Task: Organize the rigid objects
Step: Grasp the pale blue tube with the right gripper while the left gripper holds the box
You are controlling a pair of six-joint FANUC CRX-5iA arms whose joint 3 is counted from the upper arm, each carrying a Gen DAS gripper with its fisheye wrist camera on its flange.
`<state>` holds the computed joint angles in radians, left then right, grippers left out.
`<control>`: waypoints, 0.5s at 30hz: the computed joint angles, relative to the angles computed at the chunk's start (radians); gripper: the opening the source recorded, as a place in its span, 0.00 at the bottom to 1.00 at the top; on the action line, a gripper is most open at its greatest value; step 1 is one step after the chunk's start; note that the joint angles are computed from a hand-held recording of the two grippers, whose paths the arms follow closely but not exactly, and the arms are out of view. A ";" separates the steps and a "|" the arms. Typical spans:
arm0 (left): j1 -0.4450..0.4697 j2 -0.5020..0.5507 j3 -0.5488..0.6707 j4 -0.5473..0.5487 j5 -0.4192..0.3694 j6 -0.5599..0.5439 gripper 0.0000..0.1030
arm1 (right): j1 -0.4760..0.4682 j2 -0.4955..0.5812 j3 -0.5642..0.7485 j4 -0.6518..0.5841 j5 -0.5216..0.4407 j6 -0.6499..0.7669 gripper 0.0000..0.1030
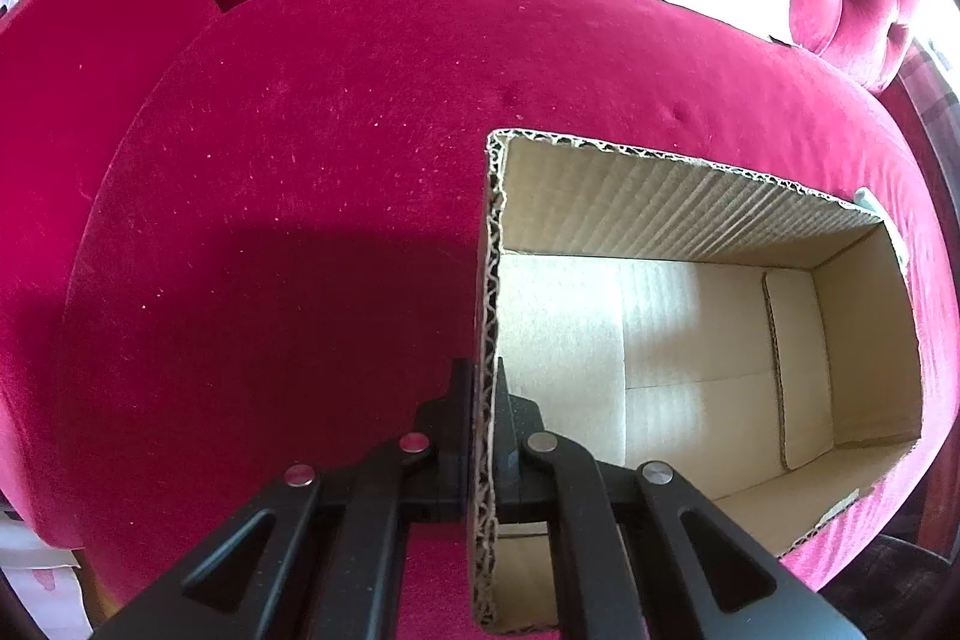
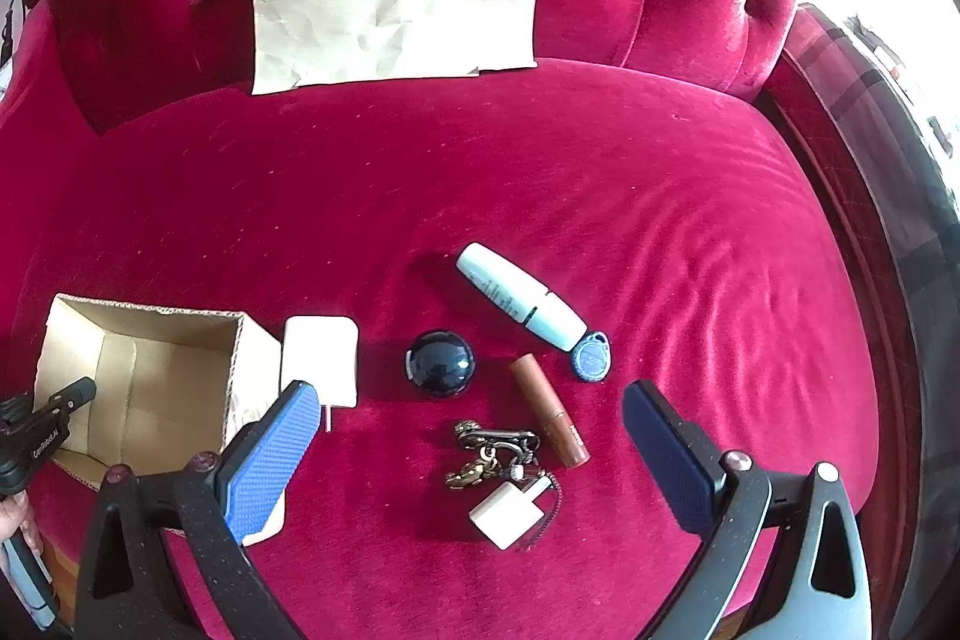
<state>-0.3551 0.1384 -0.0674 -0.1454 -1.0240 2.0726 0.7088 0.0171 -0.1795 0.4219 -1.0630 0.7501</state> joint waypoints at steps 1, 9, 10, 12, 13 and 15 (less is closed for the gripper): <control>-0.007 0.017 0.017 -0.005 -0.002 0.007 0.03 | -0.002 -0.002 -0.002 0.002 0.001 -0.001 1.00; -0.022 0.057 0.057 -0.011 -0.009 0.027 0.03 | -0.027 -0.008 -0.012 0.008 0.001 -0.007 1.00; -0.020 0.065 0.065 -0.014 -0.011 0.022 0.03 | -0.030 -0.010 -0.013 0.006 0.004 -0.004 1.00; -0.026 0.066 0.071 -0.024 -0.016 0.027 0.03 | -0.035 -0.010 -0.013 0.005 0.006 0.006 1.00; -0.028 0.067 0.075 -0.027 -0.020 0.029 0.03 | -0.038 -0.008 -0.012 0.005 0.005 0.009 1.00; -0.031 0.069 0.081 -0.031 -0.026 0.031 0.03 | -0.046 0.000 -0.005 -0.006 0.006 0.023 1.00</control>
<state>-0.3860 0.2079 0.0135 -0.1759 -1.0497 2.1031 0.6629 0.0171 -0.1849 0.4159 -1.0575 0.7727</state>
